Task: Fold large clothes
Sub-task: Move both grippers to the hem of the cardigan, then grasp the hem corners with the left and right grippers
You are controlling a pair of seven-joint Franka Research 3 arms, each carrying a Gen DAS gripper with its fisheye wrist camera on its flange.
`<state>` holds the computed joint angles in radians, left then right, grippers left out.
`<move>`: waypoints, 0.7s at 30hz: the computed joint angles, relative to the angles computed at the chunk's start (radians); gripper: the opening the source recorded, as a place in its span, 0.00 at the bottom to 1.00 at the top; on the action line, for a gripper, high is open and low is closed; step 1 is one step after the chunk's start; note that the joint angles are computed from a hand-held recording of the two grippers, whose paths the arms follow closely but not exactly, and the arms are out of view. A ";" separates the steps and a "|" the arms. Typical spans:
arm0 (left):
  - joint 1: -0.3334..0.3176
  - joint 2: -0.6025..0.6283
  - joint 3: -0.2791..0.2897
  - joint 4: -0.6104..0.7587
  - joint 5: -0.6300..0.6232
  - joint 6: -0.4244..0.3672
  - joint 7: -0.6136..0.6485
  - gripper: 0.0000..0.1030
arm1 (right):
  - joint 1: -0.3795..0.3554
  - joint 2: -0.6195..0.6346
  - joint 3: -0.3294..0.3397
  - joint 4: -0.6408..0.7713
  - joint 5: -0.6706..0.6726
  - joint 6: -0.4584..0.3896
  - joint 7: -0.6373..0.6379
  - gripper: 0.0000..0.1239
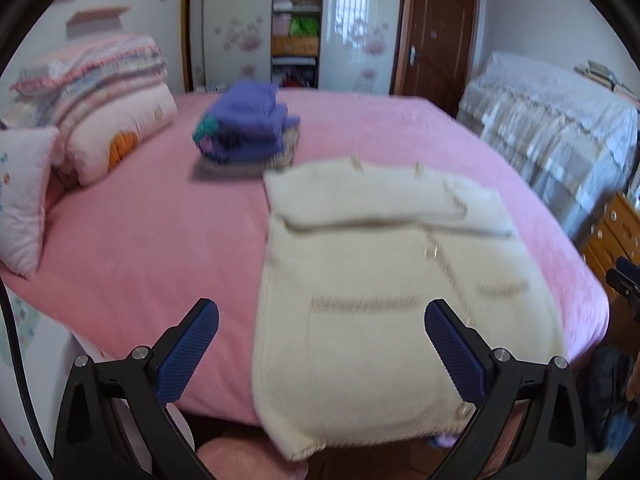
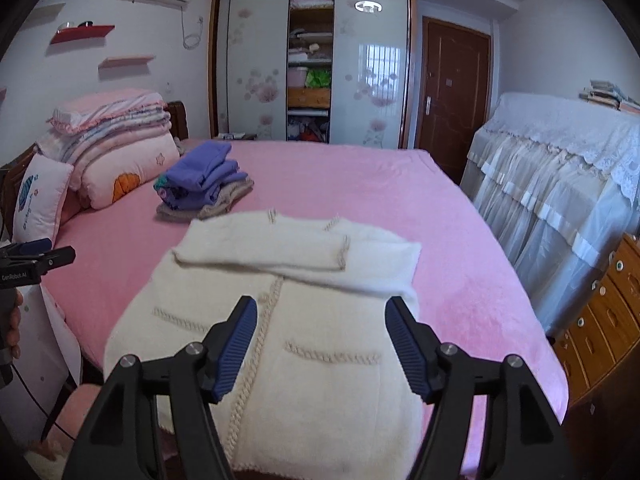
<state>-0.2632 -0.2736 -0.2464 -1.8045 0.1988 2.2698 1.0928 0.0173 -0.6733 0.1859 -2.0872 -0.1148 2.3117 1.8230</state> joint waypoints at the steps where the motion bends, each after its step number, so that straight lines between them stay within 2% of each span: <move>1: -0.003 -0.015 0.009 -0.046 -0.015 -0.005 0.011 0.99 | 0.003 -0.018 -0.006 -0.036 0.005 -0.026 0.000 0.54; 6: -0.016 -0.054 0.056 -0.220 -0.117 -0.036 0.086 0.99 | 0.023 -0.094 -0.063 -0.185 0.061 -0.135 -0.040 0.54; 12: -0.013 -0.058 0.110 -0.321 -0.304 -0.051 0.130 0.99 | 0.004 -0.133 -0.100 -0.284 0.104 -0.221 -0.083 0.54; 19: -0.006 -0.049 0.129 -0.390 -0.422 -0.066 0.215 0.94 | -0.025 -0.130 -0.142 -0.353 0.173 -0.262 -0.073 0.54; 21: -0.009 -0.049 0.136 -0.408 -0.462 -0.064 0.258 0.90 | -0.039 -0.131 -0.157 -0.371 0.198 -0.259 -0.060 0.54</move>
<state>-0.2726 -0.3223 -0.1107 -2.2121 -0.2627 2.2053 1.3508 -0.0218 -0.8040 0.0289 -2.4579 0.0830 2.0530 1.7628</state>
